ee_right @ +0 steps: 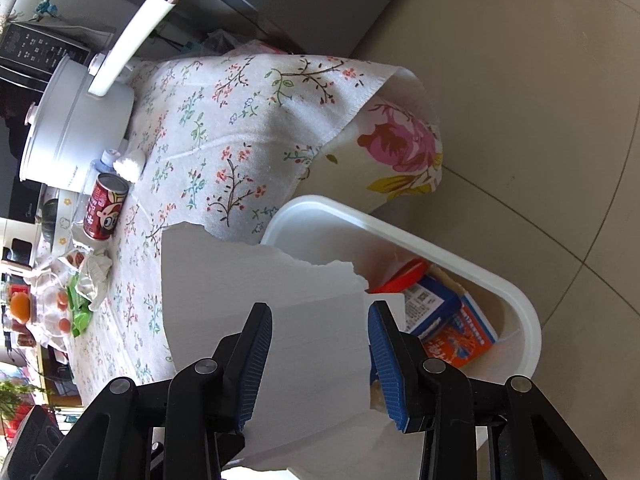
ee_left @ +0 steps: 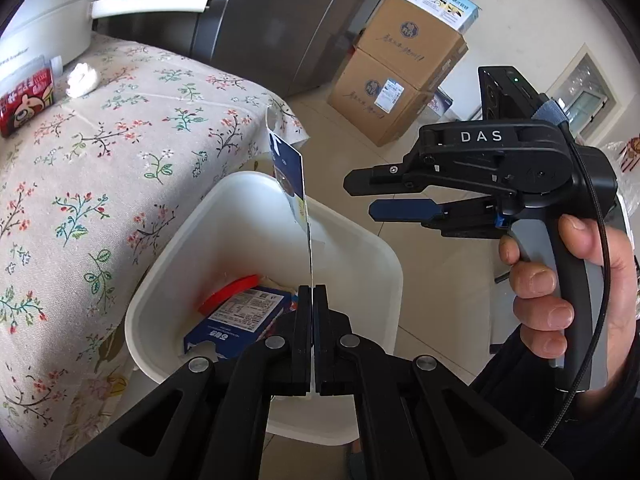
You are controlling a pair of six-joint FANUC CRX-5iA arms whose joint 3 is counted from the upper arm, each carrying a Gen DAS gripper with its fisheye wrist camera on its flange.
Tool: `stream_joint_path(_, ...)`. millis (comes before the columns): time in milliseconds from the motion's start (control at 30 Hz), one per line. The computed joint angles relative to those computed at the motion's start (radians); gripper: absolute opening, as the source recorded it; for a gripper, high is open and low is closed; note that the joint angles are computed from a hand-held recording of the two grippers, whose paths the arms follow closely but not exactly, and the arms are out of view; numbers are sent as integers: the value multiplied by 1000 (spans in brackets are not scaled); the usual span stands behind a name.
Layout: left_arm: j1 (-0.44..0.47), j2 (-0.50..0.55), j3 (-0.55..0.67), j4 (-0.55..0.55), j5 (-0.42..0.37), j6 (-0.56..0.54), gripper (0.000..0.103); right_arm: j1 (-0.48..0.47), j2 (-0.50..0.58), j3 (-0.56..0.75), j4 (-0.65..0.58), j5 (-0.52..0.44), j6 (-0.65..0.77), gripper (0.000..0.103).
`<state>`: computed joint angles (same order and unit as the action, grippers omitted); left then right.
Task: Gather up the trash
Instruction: 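Open the left tool over the white bin to drop the white paper carton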
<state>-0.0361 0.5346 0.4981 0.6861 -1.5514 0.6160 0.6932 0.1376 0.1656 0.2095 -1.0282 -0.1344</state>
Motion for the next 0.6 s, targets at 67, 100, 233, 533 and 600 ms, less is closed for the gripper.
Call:
stream_joint_path(67,-4,0,-1,-3,3,-3,0,-1,-3,-4,-4,5,1,45)
stream_joint_path(100,-4,2,-1,-4,2,-1,0,-2,-3,-4,-6,7,2,45)
stream_joint_path(233,-16,45,55,-22,-77,4,0,-3,-8,-10,-6,15,-1,45)
stream_joint_path(533,-36,80,114,-117,-118,67,1,-3,-18,-25,3,32,-20,50)
stream_joint_path(600,-29,91,132,-108,-113,91,1,-4,-20,-28,3,35,-20,50)
